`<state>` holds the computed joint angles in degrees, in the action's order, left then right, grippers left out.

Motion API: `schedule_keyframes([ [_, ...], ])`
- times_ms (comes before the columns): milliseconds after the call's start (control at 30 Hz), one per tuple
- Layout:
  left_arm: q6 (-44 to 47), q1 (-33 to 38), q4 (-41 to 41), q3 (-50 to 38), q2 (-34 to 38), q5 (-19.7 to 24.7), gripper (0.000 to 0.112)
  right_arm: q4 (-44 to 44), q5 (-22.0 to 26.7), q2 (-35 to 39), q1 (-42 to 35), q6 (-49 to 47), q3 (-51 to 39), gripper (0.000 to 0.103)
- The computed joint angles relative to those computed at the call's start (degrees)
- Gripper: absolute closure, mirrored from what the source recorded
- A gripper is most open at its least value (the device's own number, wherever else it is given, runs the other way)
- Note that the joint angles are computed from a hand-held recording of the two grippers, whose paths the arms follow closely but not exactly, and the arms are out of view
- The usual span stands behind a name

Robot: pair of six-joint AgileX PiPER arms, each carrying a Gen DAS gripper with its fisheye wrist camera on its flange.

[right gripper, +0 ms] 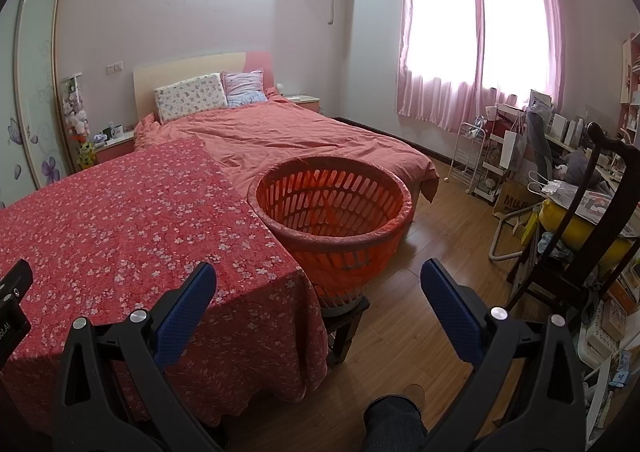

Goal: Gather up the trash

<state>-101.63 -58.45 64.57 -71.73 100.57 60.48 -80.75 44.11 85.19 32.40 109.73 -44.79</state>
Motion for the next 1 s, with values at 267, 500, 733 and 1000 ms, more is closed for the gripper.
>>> schedule_keyframes([
  [267,0.07,0.05,-0.01,0.02,-0.09,-0.08,0.013,0.09,0.03,0.00,0.06,-0.03,-0.01,0.002],
  [500,0.14,0.00,-0.07,-0.03,-0.06,-0.05,0.013,0.16,0.10,0.03,0.12,-0.05,-0.03,0.002],
  [733,0.49,0.04,-0.21,-0.16,-0.20,0.06,0.013,0.09,0.09,0.01,0.12,0.04,0.02,0.002],
  [1000,0.78,0.15,-0.30,-0.23,-0.26,-0.06,0.013,0.08,0.07,-0.02,0.09,0.04,0.04,0.002],
])
